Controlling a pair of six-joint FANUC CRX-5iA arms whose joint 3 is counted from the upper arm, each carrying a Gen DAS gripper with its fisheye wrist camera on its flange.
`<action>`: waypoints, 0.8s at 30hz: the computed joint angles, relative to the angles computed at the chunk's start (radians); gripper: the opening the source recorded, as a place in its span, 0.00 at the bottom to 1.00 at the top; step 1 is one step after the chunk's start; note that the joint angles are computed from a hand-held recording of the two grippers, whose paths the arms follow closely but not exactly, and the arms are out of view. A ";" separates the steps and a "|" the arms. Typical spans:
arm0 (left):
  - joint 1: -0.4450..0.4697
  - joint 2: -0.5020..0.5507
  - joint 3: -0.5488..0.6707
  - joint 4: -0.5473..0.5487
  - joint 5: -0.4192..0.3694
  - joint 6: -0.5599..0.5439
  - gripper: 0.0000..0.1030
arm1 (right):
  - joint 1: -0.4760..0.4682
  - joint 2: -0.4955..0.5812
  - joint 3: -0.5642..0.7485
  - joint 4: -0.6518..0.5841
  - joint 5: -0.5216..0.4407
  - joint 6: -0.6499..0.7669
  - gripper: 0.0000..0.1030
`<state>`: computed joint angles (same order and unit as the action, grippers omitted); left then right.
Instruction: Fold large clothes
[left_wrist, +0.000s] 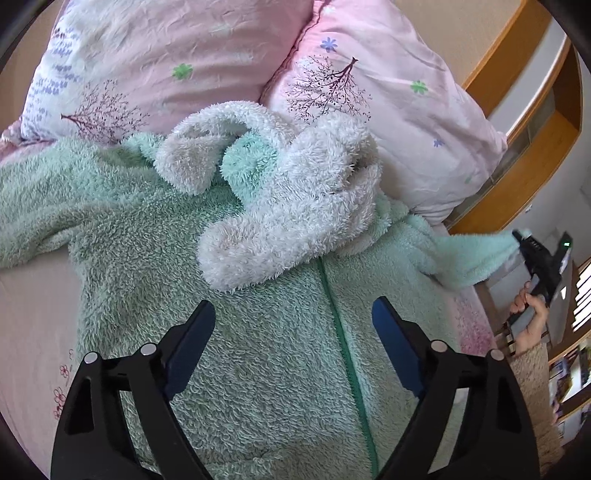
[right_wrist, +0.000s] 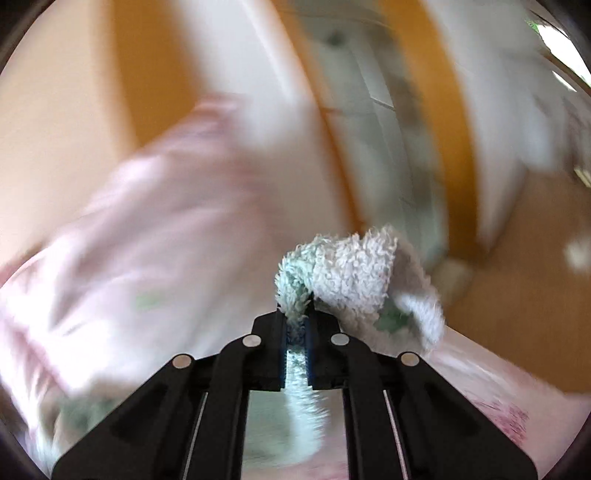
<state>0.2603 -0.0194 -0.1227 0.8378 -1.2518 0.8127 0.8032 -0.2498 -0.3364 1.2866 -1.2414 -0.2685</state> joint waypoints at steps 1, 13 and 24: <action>0.003 0.002 0.000 0.008 -0.007 0.002 0.82 | 0.016 0.014 0.012 0.016 0.036 0.036 0.08; 0.030 0.039 -0.008 0.076 -0.097 0.066 0.79 | 0.228 0.332 0.329 -0.455 0.229 0.646 0.08; 0.004 0.080 -0.006 0.097 -0.162 0.121 0.79 | 0.289 0.292 0.326 -0.671 0.303 0.818 0.74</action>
